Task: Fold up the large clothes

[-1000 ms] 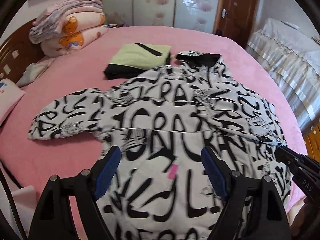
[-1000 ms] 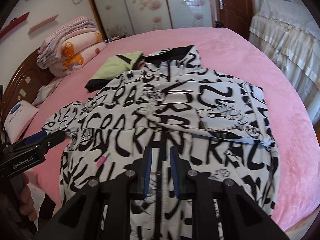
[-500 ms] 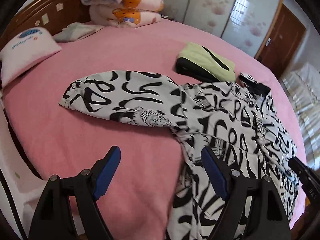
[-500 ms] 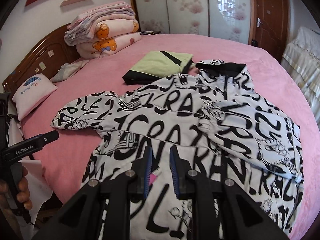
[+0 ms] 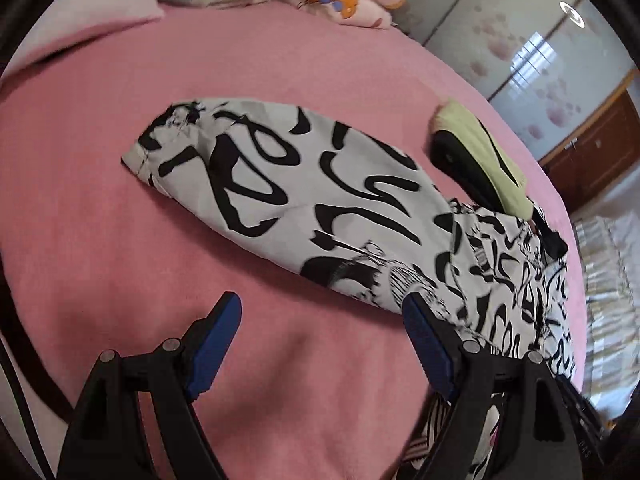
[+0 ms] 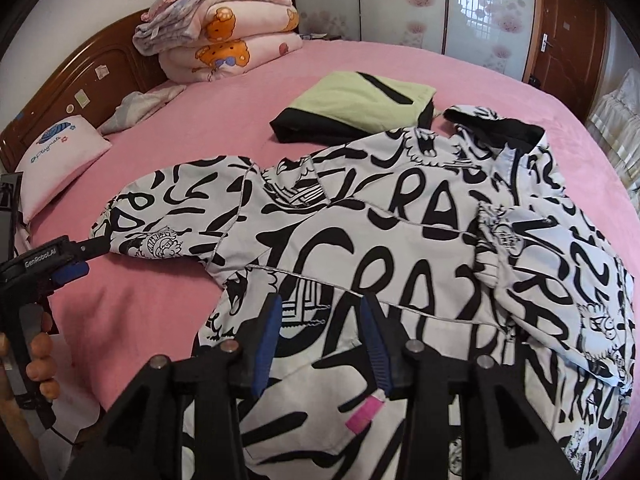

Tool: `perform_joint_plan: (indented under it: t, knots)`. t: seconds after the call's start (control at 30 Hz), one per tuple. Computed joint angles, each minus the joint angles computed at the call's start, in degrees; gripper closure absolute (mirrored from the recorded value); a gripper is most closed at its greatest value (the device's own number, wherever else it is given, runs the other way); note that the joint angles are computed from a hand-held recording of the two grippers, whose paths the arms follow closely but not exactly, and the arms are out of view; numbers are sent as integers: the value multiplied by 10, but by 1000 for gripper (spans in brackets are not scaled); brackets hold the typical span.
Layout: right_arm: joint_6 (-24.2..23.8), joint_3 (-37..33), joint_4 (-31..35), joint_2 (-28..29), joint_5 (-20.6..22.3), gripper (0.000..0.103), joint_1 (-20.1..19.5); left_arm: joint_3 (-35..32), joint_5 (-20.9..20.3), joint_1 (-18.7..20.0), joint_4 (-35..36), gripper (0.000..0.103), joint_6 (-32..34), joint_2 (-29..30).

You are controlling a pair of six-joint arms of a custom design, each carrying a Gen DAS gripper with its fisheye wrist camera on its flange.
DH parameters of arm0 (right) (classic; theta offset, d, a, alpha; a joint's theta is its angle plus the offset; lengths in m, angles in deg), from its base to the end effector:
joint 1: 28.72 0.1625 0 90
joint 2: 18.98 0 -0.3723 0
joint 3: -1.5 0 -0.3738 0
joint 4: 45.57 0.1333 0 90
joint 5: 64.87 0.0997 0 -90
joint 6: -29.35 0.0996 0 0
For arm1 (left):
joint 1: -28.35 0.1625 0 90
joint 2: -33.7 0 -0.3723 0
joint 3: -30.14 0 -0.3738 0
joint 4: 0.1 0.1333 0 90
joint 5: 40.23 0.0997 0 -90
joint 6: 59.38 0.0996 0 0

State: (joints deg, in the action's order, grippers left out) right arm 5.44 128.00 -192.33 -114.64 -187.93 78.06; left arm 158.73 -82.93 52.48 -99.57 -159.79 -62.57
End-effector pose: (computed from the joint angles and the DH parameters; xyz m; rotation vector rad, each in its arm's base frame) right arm 0.1941 -0.3701 0.3099 0.7069 -2.3960 0.5264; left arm -0.2267 -0.3278 0.2318 -0.5254 2.4274 -1.0159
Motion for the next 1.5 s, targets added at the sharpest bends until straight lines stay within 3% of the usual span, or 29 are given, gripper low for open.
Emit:
perform_joint_plan:
  t: [0.23,0.43,0.5,0.57,0.6,0.63,0.7,0.83,0.97,1.03,1.17,1.37,1.5]
  knots:
    - [9,-4,-7,40,4,62,-12,75,17,67,-158,22,9,-45]
    - [28,-4,19,49,12,62,-26,82,82,104,-169,22,-56,-30]
    - [28,-1,25,46,13,62,-30,64,97,122,-136,24,-79,-22]
    - [24,2,29,40,13,62,-34,54,113,135,-111,41,-98,-20]
    - [22,3,30,37,14,62,-37,46,118,142,-98,72,-105,-14]
    - [22,4,31,34,14,62,-40,37,115,149,-88,92,-101,-10]
    - [23,3,37,26,18,62,-49,22,111,157,-84,96,-88,0]
    - [33,-3,55,10,33,62,-70,-18,141,126,-43,98,-68,29]
    - [42,-7,68,-9,49,62,-89,-53,152,87,-119,98,43,70]
    - [43,-8,70,-18,55,62,-97,-79,144,71,-203,98,140,114]
    - [46,-17,80,-37,71,62,-117,-149,125,39,-284,98,279,215]
    - [45,-25,81,-72,82,62,-156,-233,34,21,-416,98,458,365]
    - [51,-32,85,-89,80,62,-185,-273,-49,28,-400,98,471,447]
